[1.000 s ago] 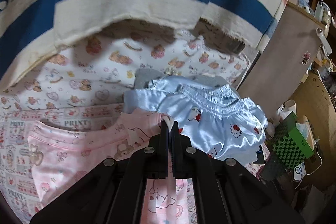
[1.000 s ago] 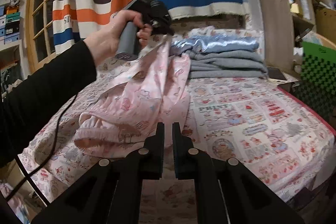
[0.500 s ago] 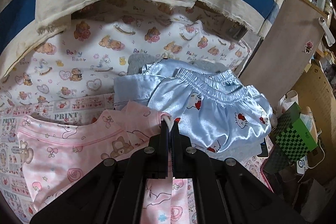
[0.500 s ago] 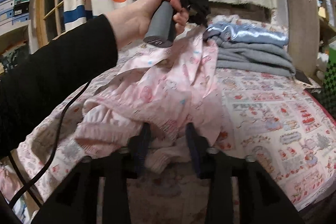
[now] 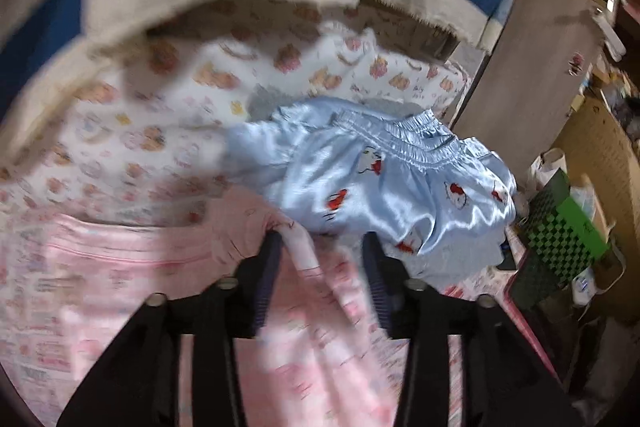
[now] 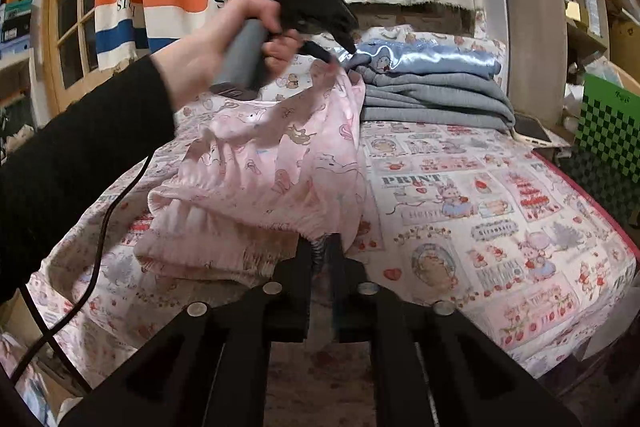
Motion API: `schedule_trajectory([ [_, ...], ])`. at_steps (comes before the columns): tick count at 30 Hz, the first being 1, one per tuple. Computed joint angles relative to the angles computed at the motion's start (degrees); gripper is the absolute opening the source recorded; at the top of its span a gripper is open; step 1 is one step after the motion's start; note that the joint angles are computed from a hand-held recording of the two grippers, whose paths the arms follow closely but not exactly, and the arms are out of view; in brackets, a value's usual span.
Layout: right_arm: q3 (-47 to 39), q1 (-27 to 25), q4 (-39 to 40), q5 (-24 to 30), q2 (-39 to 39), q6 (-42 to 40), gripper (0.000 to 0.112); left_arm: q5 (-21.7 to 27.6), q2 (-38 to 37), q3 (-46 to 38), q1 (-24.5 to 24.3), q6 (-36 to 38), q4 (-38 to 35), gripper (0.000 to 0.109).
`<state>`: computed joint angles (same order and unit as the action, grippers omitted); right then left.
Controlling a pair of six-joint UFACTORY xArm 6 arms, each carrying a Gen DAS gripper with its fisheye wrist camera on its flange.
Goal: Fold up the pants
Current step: 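Lower the pink pajamas onto the bed and open both tools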
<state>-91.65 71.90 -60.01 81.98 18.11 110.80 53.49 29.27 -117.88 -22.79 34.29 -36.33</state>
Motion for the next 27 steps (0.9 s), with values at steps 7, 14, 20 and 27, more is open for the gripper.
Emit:
schedule_trajectory([
  [7,3.7,1.8,-3.8,2.8,-3.6,3.7,0.062,-18.3,-23.8,32.9,4.9,21.9,-13.9,0.056],
  [14,8.5,-0.8,-4.2,-2.6,-7.8,7.1,0.062,-23.0,-39.1,53.9,11.1,33.5,-23.1,0.056],
  [20,8.7,-2.6,-4.0,-7.8,-7.8,6.1,0.062,-8.5,-44.2,61.8,18.0,31.1,-20.7,0.043],
  [27,5.7,-3.6,-3.0,-6.9,-4.7,6.1,0.058,-4.9,-46.8,66.4,18.0,30.0,-21.0,0.033],
])
